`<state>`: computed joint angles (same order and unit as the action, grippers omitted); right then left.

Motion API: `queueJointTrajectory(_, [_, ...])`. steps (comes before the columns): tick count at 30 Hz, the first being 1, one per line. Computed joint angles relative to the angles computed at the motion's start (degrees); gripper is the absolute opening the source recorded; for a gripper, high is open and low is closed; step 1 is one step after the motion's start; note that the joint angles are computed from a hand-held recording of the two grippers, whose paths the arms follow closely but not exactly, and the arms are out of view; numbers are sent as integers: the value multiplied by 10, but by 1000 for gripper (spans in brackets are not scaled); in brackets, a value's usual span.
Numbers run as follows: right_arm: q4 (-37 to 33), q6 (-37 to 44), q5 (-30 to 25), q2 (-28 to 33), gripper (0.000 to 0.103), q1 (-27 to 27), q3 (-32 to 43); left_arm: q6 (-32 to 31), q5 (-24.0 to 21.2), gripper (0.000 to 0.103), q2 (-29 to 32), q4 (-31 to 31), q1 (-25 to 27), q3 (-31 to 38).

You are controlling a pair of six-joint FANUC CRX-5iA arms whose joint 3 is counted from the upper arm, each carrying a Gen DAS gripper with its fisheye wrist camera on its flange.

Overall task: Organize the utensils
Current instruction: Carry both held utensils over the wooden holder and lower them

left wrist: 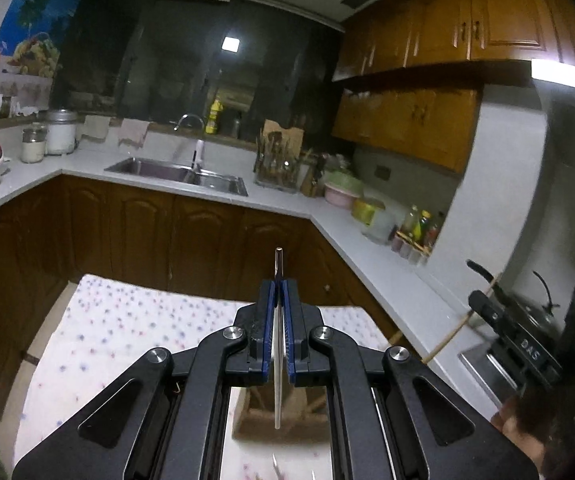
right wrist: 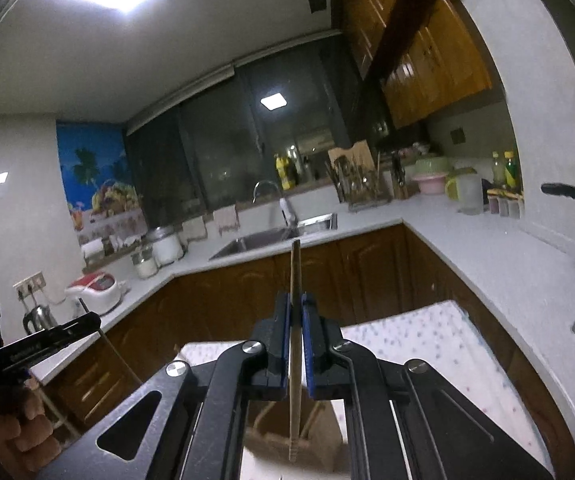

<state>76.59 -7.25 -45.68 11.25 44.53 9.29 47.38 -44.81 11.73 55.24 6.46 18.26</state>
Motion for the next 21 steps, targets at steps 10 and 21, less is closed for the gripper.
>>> queueJointTrajectory(10, [27,-28,15,42,6,-33,13,30,73,4,36,-17,-28,-20])
queueJointTrajectory(21, [-70,29,31,63,6,-32,6,49,42,6,58,-61,-30,-35])
